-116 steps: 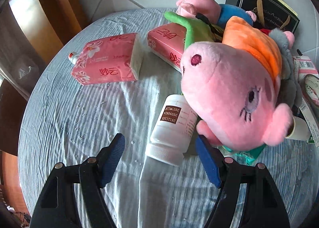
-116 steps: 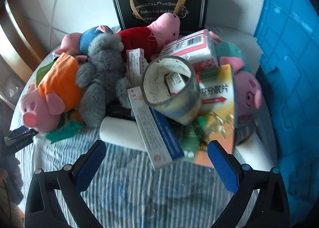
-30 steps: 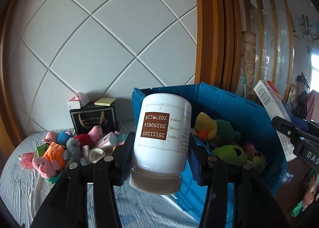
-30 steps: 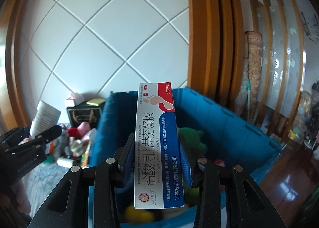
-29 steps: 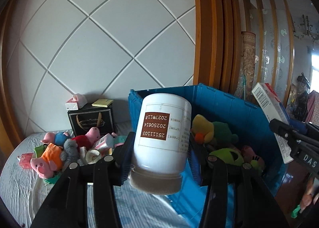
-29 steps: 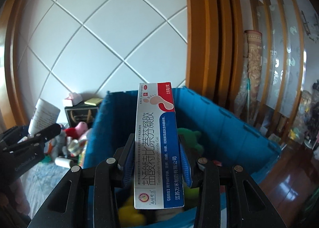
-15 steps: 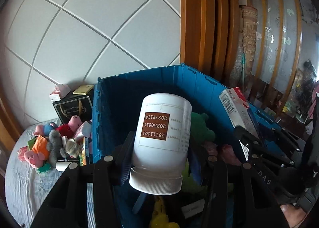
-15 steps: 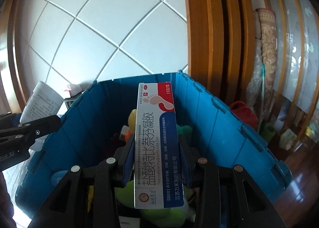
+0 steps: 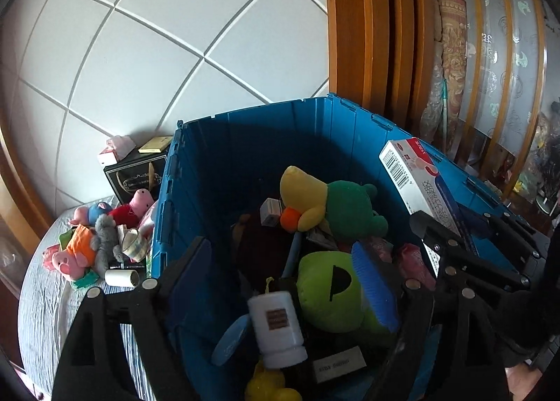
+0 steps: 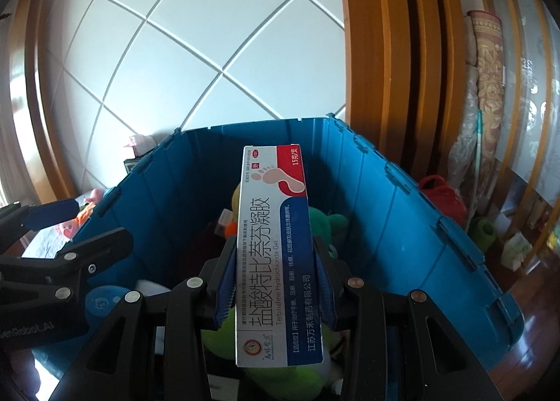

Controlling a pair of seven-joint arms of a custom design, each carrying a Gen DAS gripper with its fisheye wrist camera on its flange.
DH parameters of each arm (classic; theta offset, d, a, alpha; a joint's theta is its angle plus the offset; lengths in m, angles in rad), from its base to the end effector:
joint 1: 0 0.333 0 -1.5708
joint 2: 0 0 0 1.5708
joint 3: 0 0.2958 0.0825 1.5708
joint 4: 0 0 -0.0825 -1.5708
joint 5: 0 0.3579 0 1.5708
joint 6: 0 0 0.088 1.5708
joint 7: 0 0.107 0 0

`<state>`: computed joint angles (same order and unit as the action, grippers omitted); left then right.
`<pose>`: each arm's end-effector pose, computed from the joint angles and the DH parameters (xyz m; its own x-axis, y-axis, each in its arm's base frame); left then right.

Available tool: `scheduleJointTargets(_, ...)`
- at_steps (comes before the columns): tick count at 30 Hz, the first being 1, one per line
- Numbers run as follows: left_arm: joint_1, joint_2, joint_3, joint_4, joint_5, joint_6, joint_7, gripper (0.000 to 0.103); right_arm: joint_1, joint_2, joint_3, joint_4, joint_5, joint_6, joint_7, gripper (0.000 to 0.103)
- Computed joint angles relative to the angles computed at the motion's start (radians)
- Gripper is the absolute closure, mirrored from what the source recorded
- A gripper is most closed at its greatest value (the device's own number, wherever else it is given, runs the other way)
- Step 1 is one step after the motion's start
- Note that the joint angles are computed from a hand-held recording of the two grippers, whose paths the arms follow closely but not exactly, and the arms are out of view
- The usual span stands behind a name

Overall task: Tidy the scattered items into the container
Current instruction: 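Carry the pill bottle and medicine box over the blue box and open both tools, then withdraw both tools from the blue box back toward the pile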

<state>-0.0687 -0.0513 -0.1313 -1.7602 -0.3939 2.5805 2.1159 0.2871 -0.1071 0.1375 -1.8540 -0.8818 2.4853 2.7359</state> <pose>0.5611 -0.1090 0.6620 -0.4684 -0.8824 -0.0448 -0.5181 0.3154 -0.7950 0.5021 0.2351 0.6323 -0.1939 -0.9800 -0.0450 -0.4977 0.1378 -0.8563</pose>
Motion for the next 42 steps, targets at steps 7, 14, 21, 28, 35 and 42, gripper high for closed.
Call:
scheduleJointTargets(7, 0.002, -0.006, 0.001, -0.025, 0.000, 0.006, -0.018, 0.020, 0.000, 0.021, -0.009, 0.022, 0.016, -0.022, -0.032, 0.064)
scheduleJointTargets(14, -0.002, -0.006, 0.000, -0.036, -0.006, 0.009, -0.021, 0.020, -0.004, 0.002, -0.010, 0.008, -0.003, -0.059, -0.009, 0.051)
scheduleJointTargets(21, -0.008, -0.016, 0.001, -0.052, -0.041, 0.009, 0.010, 0.020, -0.015, -0.043, 0.002, -0.030, -0.025, -0.075, 0.018, 0.036)
scheduleJointTargets(28, -0.014, -0.044, 0.007, -0.083, -0.080, 0.014, 0.054, 0.020, -0.029, -0.103, 0.026, -0.079, -0.047, -0.085, 0.054, 0.010)
scheduleJointTargets(35, -0.029, -0.124, 0.033, -0.164, -0.180, 0.025, 0.153, 0.013, -0.036, -0.163, 0.058, -0.123, -0.058, -0.121, 0.092, 0.000)
scheduleJointTargets(42, -0.056, -0.242, 0.106, -0.272, -0.343, 0.042, 0.332, 0.002, -0.026, -0.193, 0.118, -0.128, -0.067, -0.190, 0.146, 0.000)
